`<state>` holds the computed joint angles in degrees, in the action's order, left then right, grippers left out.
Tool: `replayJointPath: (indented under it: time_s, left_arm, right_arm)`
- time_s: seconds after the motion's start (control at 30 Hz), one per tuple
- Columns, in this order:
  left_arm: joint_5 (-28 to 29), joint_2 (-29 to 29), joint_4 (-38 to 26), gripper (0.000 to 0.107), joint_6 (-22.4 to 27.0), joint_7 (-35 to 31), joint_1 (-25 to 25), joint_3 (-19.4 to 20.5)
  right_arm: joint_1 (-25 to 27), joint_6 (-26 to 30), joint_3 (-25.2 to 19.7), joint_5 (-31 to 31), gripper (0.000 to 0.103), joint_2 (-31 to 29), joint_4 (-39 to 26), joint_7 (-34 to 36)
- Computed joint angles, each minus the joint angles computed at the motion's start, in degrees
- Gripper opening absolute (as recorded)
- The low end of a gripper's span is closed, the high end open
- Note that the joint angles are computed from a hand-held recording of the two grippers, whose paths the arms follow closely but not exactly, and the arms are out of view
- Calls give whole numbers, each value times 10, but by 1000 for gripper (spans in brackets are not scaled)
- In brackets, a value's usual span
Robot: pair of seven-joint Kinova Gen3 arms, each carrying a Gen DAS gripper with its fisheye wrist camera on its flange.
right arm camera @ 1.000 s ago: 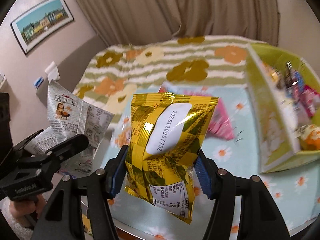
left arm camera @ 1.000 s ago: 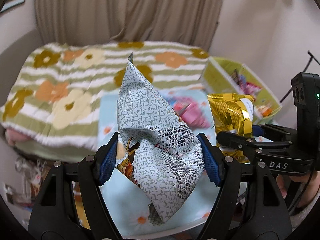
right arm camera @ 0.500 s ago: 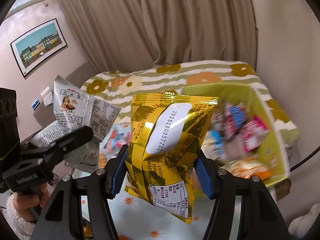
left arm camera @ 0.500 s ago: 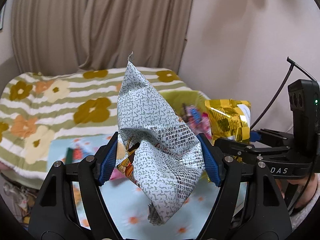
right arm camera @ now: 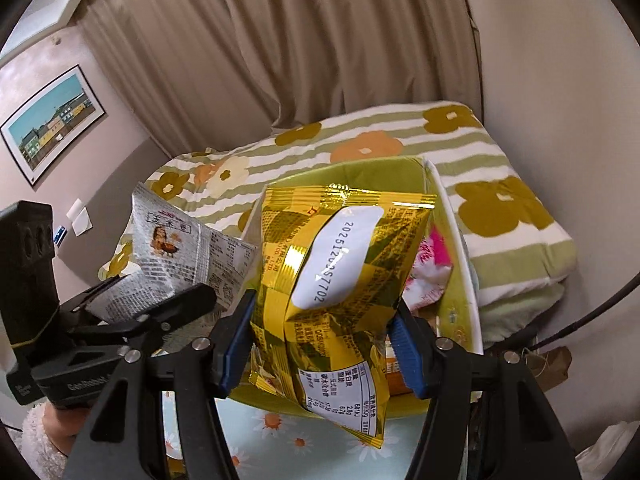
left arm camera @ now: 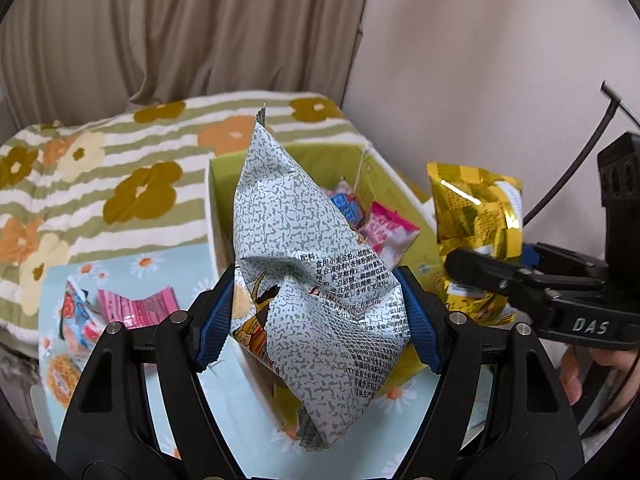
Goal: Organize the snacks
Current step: 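Carry both bags into the yellow box and open both tools, then move both tools back over the remaining snacks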
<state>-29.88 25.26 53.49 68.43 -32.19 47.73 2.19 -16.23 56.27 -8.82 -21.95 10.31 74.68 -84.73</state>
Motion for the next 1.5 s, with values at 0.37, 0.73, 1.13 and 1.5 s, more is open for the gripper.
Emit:
replayJointPath:
  time_s: [0.37,0.73,1.13,1.5]
  left_arm:
    - [24,34,-49,101,54,-69,0,-9]
    - [0,-27,41,101,34,-14,6,4]
    - [-42,-65,99,101,33,65,5,26]
    - [-82,-94,152,101,38,173,17,53]
  right_arm:
    - [4,-4,6,7,58,-2,15,-27]
    - [-19,6,1,46,58,13,6,-52]
    - [-20,-51,-6,39,103,5,43,-14]
    - [-1,-6,-6,-2,103,-7,38,29]
